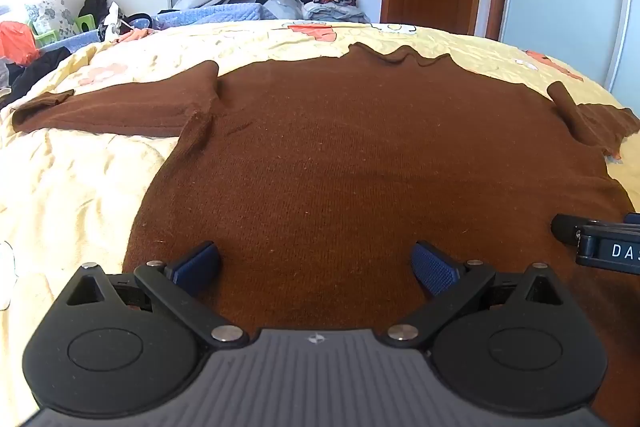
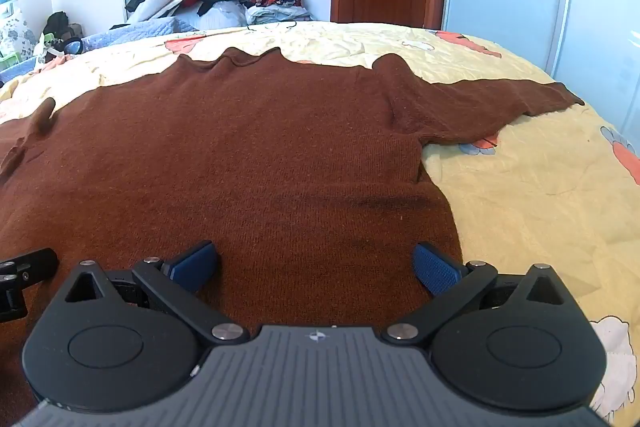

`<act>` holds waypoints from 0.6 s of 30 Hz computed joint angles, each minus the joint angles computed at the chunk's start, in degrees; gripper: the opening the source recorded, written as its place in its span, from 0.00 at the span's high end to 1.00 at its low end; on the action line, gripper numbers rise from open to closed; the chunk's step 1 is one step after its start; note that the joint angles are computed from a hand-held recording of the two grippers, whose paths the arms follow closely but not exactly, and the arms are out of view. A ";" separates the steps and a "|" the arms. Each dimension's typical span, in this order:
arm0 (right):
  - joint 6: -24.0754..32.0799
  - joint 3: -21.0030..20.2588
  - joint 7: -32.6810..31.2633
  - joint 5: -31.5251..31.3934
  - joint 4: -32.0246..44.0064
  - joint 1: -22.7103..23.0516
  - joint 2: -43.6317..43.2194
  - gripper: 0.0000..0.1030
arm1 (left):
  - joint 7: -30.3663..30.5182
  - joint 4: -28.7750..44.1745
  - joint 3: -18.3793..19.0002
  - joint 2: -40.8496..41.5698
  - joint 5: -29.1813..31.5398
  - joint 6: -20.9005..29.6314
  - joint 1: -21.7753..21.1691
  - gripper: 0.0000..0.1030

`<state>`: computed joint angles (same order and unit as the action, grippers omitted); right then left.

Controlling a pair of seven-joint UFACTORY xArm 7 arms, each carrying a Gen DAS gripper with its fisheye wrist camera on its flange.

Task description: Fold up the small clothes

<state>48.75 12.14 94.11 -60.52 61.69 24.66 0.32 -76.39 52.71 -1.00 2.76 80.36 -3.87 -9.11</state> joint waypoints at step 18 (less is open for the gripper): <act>-0.16 -0.04 0.40 -0.23 -0.05 0.03 0.04 0.00 | 1.88 -0.48 1.16 0.08 -2.73 -1.20 -0.85 0.00</act>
<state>48.59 12.10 94.51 -60.75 61.64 24.70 0.36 -74.51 52.23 0.16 2.84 77.63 -5.07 -9.96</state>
